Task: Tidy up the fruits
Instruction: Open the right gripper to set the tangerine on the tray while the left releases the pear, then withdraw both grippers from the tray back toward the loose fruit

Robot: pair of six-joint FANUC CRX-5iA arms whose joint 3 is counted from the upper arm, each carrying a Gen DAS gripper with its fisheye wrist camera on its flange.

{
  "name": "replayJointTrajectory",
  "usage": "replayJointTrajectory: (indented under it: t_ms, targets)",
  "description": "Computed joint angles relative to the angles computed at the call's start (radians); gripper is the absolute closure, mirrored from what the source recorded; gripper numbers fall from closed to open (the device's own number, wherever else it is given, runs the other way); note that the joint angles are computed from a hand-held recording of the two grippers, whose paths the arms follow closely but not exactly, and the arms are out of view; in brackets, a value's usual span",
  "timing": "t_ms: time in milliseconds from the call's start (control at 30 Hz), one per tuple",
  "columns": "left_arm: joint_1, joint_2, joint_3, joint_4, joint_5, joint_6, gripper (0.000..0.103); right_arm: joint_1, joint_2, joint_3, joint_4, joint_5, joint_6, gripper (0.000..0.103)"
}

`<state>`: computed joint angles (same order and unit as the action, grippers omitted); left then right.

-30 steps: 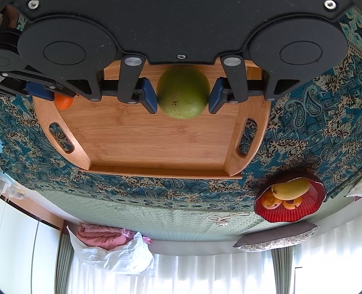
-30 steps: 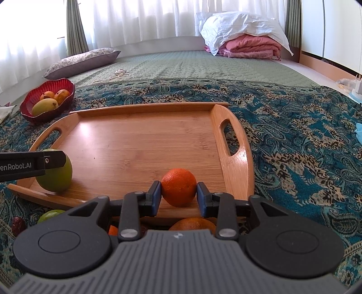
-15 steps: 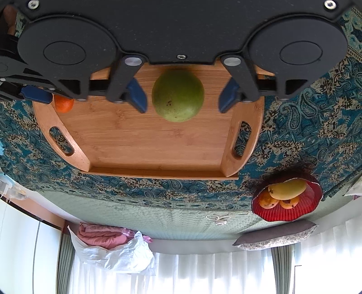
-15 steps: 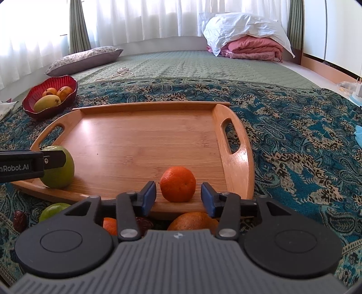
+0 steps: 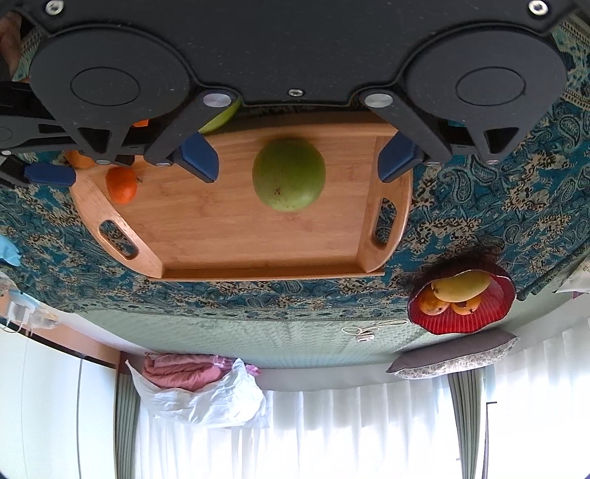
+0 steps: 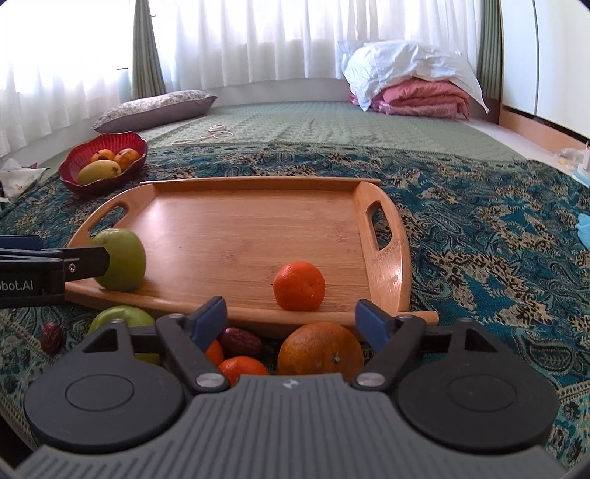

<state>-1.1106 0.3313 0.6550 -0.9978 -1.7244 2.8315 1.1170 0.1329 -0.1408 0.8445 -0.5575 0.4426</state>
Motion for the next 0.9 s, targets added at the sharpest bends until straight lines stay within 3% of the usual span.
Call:
replayJointTrajectory:
  t_ms: [433,900]
  targets:
    - [-0.044,-0.037,-0.078,0.013,-0.006,0.124,0.004,0.005,-0.062,-0.119,0.168,0.037,-0.094,0.011]
    - [-0.042,-0.041,-0.116,0.072,-0.020,0.151,0.003,0.023,-0.084,-0.157,0.147,0.014,-0.054,0.008]
